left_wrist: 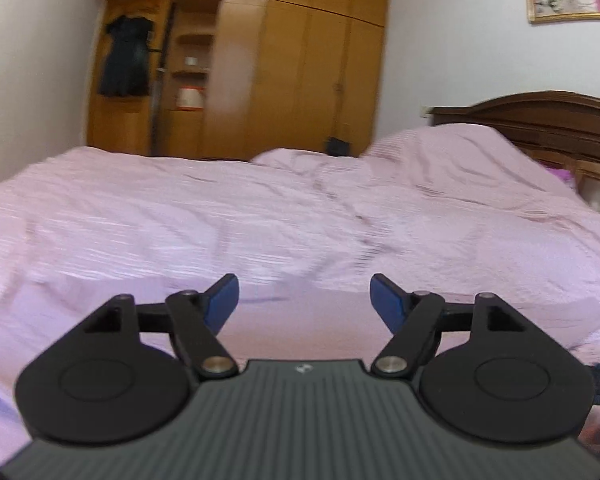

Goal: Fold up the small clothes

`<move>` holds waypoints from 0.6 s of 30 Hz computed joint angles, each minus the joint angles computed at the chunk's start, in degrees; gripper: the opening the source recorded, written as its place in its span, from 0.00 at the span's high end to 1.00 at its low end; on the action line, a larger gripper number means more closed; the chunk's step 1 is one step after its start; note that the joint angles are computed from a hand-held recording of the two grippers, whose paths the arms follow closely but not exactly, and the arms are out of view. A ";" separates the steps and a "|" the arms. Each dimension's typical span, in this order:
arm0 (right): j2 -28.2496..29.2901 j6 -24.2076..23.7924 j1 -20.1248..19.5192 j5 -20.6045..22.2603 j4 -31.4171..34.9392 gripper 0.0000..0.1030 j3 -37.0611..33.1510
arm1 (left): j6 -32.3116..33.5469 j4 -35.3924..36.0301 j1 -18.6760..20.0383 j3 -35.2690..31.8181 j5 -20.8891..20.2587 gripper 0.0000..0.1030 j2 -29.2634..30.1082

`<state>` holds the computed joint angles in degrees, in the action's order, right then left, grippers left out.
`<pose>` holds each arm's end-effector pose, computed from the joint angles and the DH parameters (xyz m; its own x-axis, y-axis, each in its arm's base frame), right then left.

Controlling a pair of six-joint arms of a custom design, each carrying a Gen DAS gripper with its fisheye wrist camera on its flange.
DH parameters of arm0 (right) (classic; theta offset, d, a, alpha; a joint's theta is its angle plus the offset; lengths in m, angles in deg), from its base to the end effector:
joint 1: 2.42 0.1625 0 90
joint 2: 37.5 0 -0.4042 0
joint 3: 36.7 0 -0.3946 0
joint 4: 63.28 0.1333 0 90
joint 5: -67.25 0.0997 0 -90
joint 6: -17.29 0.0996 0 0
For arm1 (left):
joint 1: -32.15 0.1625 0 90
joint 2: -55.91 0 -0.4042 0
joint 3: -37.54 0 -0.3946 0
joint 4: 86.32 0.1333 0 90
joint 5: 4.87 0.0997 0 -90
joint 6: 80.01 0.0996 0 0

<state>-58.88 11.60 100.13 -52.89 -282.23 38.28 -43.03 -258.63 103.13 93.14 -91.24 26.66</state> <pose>0.2376 -0.6838 0.0669 -0.9396 0.2604 0.2223 -0.1488 0.2740 -0.9501 -0.1432 -0.8438 0.2118 -0.6576 0.5385 -0.5268 0.7236 0.2569 -0.6406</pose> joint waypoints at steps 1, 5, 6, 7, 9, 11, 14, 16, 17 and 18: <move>1.37 -2.86 0.69 -2.57 0.35 0.00 -2.09 | 0.76 0.72 0.49 -1.74 0.84 0.35 0.26; 4.55 -11.92 1.58 -3.13 0.70 0.00 -6.51 | -0.55 7.67 2.75 -11.83 6.31 0.97 2.57; 4.91 -12.29 1.60 -2.37 1.15 0.00 -7.07 | -1.35 9.27 3.27 -13.89 7.45 0.97 3.08; 4.91 -12.19 1.46 -1.05 1.92 0.03 -7.18 | -1.28 9.86 3.65 -15.67 9.80 0.97 3.69; 4.33 -10.56 1.03 1.11 5.02 0.13 -7.13 | 0.77 9.42 4.19 -17.90 14.19 0.97 4.76; 4.19 -6.97 0.77 0.39 8.44 0.30 -8.06 | 1.88 10.17 4.91 -19.39 16.64 0.97 5.32; 3.91 -0.82 0.36 -1.79 14.97 0.78 -9.17 | 1.35 12.03 5.98 -20.53 18.72 0.97 5.73; 4.36 1.31 0.02 -2.98 16.15 0.86 -9.98 | -2.02 16.61 6.53 -22.21 20.71 0.97 6.13; 4.07 2.59 -0.28 -2.35 16.91 0.88 -9.55 | -3.99 18.55 6.92 -23.02 20.61 0.98 6.29; 3.99 3.06 -0.47 -2.06 17.07 0.90 -9.29 | -4.55 18.62 7.18 -22.68 20.27 0.98 6.09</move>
